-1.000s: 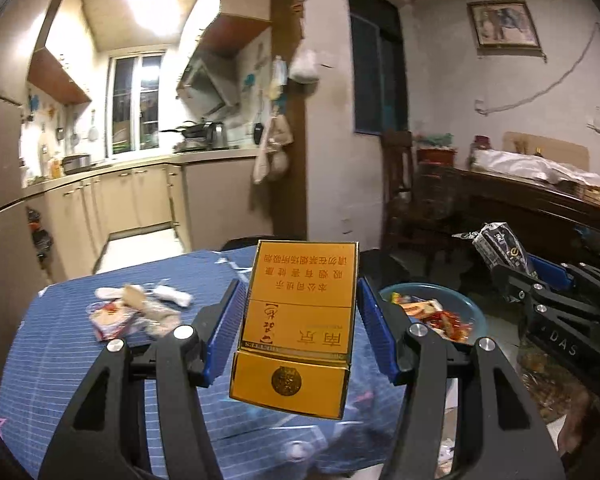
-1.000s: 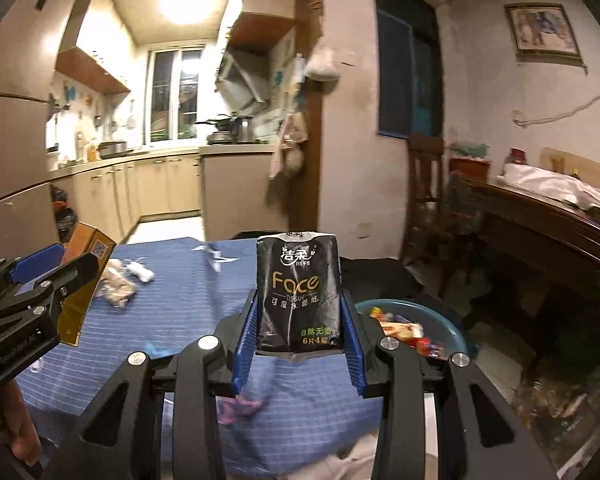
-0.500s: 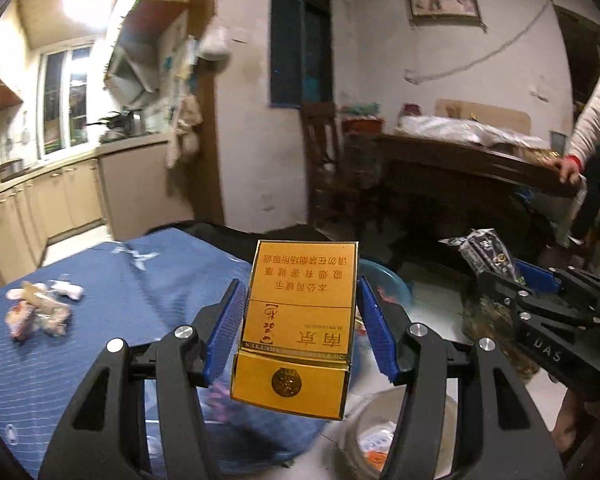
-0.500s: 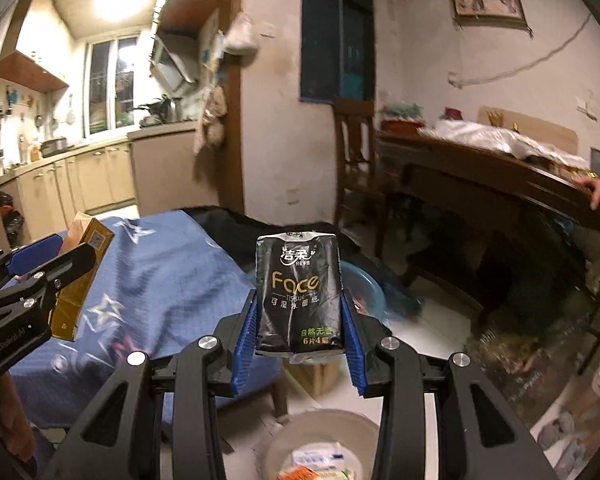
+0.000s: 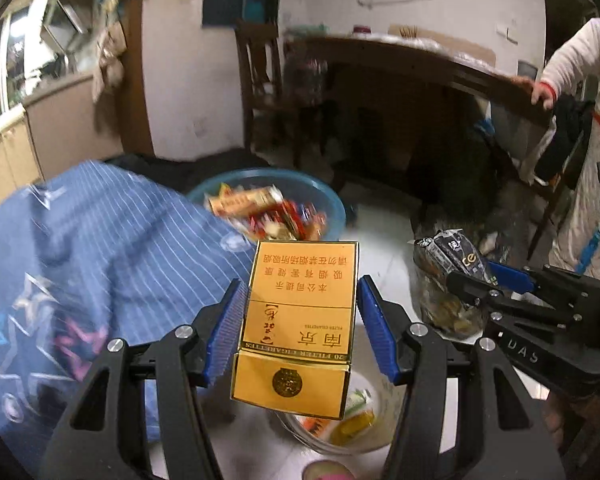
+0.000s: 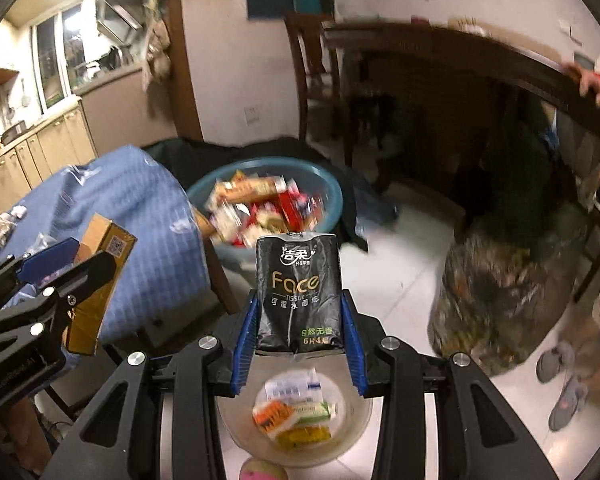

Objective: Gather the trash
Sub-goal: 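Carry the gold box and black tissue pack with both tools over the white bucket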

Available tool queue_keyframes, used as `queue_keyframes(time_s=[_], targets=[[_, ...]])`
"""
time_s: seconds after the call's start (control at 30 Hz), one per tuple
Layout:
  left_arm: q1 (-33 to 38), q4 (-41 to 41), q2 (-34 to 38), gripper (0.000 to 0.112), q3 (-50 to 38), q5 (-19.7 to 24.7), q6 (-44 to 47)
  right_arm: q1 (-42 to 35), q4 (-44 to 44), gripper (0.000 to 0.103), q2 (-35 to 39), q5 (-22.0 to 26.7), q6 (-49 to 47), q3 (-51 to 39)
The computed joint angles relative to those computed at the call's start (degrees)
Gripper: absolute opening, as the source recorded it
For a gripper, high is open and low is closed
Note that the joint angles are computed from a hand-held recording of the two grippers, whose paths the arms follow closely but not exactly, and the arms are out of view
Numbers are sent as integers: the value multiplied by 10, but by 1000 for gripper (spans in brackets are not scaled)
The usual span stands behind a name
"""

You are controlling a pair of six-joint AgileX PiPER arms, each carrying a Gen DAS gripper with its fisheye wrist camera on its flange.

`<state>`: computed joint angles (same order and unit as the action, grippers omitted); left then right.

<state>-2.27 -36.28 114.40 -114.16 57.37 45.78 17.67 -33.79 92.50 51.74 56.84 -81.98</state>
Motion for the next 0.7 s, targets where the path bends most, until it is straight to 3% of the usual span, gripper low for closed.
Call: queue_keyframes(time_s=[0.3, 0.7], targets=[[-44, 70, 76, 55, -20, 40, -46, -85, 181, 40, 50, -76, -126, 63], [-71, 128, 157, 55, -59, 84, -91, -117, 301, 40, 106, -115, -213, 91]])
